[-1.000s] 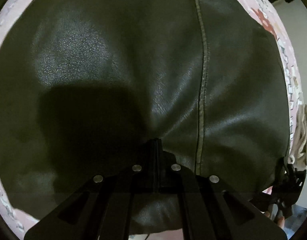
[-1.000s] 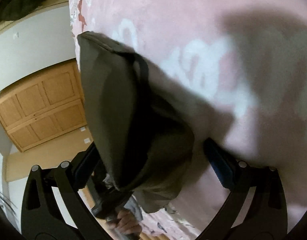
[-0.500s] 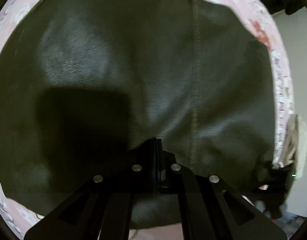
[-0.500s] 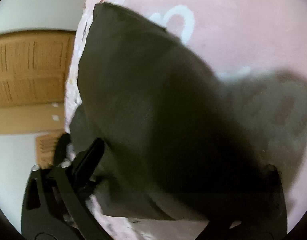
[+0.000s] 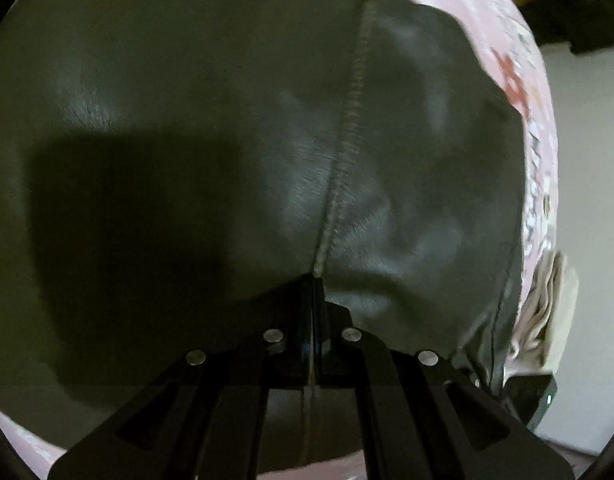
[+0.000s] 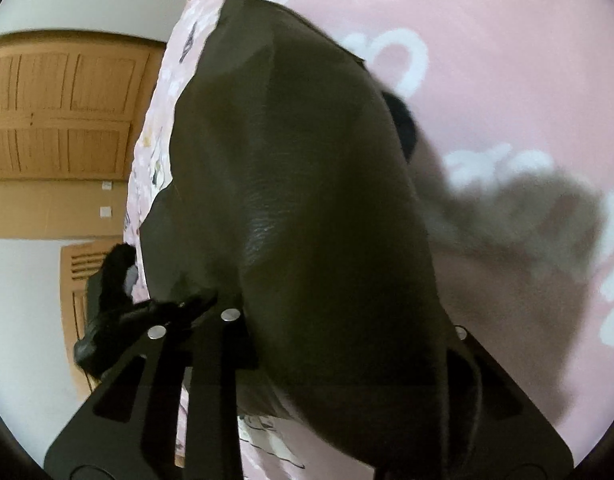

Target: Fold large clothes

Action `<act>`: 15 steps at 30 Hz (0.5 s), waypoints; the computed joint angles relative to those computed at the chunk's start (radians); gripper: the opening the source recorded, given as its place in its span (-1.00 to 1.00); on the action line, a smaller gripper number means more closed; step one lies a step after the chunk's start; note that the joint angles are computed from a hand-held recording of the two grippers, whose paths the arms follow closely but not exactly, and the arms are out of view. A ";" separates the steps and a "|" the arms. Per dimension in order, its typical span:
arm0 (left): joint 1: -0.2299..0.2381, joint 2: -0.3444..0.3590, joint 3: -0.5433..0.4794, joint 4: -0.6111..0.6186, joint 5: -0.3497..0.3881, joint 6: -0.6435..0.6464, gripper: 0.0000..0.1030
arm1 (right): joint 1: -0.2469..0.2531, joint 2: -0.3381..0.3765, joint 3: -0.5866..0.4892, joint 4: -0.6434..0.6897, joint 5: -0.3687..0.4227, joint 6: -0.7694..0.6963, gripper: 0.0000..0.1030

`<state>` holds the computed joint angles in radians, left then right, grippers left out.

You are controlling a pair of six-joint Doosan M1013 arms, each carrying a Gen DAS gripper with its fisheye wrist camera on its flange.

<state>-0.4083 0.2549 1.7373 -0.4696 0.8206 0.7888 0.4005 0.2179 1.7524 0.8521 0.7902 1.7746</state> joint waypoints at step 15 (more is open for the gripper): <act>-0.050 -0.090 0.014 0.223 0.038 -0.215 -0.99 | 0.056 0.004 -0.109 -0.197 0.033 -0.091 -0.63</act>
